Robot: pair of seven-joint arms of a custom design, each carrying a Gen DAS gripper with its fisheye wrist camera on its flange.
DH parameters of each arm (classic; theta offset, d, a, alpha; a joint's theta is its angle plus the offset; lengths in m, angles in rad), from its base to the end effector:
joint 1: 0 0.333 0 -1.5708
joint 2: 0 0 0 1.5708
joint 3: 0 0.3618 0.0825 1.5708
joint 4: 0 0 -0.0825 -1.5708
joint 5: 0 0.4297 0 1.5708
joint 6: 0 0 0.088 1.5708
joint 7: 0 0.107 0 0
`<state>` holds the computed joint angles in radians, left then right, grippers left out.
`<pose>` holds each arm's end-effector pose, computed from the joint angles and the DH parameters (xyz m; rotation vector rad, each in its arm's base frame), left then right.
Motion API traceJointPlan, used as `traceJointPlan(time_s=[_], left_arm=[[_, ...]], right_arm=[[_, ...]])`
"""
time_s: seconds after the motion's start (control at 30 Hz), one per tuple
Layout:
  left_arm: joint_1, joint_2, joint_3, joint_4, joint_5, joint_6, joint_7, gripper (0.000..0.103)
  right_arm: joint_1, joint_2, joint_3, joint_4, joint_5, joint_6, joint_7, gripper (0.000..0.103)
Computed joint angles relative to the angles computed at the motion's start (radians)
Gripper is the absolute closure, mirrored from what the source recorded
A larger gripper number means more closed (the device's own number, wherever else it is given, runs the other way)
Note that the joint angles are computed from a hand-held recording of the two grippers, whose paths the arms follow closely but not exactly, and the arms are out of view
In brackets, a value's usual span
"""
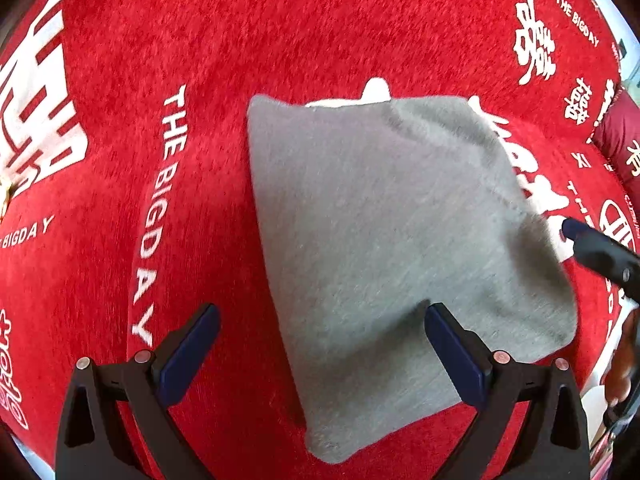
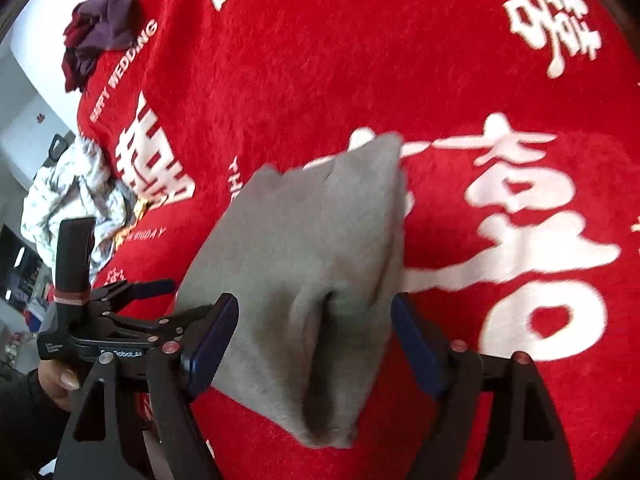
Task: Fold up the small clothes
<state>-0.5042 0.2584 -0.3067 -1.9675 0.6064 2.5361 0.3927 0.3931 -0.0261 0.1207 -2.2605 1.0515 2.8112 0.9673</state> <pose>0.4704 -0.4879 0.3968 -1.9350 2.0479 -0.5574 0.5252 0.2484 0.4362 -1.8297 1.4925 0.0345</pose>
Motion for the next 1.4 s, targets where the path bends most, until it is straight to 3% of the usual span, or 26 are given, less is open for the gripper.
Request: traceJointPlan(time_s=[0.13,0.27,0.43,0.53,0.6,0.63,0.67,0.73,0.77,0.83,0.87,1.03,1.17,1.4], left_arm=[[0.037,0.013,-0.004,0.001,-0.059,0.074,0.049,0.001],[0.151,0.047,-0.067,-0.024,-0.302,0.236,0.185,0.001],[0.179,0.11,-0.092,0.033,-0.382,0.241,0.294,0.001],[0.188,0.152,-0.107,0.068,-0.419,0.241,0.337,0.001],[0.198,0.181,-0.119,0.08,-0.45,0.266,0.35,0.001],[0.171,0.183,-0.091,0.085,-0.419,0.278,0.33,0.002],[0.168,0.184,-0.088,0.089,-0.407,0.28,0.333,0.008],[0.161,0.177,-0.082,0.089,-0.388,0.275,0.334,0.033],[0.181,0.165,-0.098,0.072,-0.401,0.292,0.352,0.04],[0.233,0.146,-0.146,0.04,-0.451,0.323,0.401,0.059],[0.249,0.135,-0.162,0.031,-0.468,0.329,0.421,0.06],[0.179,0.056,-0.098,0.013,-0.402,0.259,0.399,0.062],[0.222,-0.076,-0.13,-0.102,-0.519,0.303,0.455,0.062],[0.142,-0.306,-0.059,-0.288,-0.587,0.292,0.449,0.062]], right_arm=[[-0.025,0.022,-0.019,0.018,-0.027,-0.02,0.038,0.019],[-0.055,0.088,-0.028,0.072,0.023,-0.099,0.016,0.019],[-0.081,0.174,-0.013,0.137,0.006,-0.156,0.048,0.019],[-0.103,0.21,0.007,0.173,0.087,-0.222,-0.002,0.019],[-0.089,0.234,0.019,0.192,0.078,-0.2,-0.01,0.018],[-0.081,0.241,0.026,0.196,0.077,-0.174,-0.025,0.018],[-0.075,0.252,0.033,0.206,0.071,-0.172,-0.036,0.025],[-0.061,0.258,0.04,0.216,0.037,-0.166,-0.029,0.047],[-0.057,0.253,0.043,0.216,0.036,-0.157,-0.03,0.058],[-0.063,0.242,0.05,0.214,0.07,-0.164,-0.042,0.063],[-0.055,0.231,0.051,0.209,0.063,-0.151,-0.04,0.064],[-0.02,0.181,0.058,0.196,0.029,-0.121,-0.023,0.065],[0.008,0.124,0.062,0.187,0.019,-0.121,-0.001,0.065],[0.085,0.039,0.082,0.137,0.031,-0.081,0.02,0.065]])
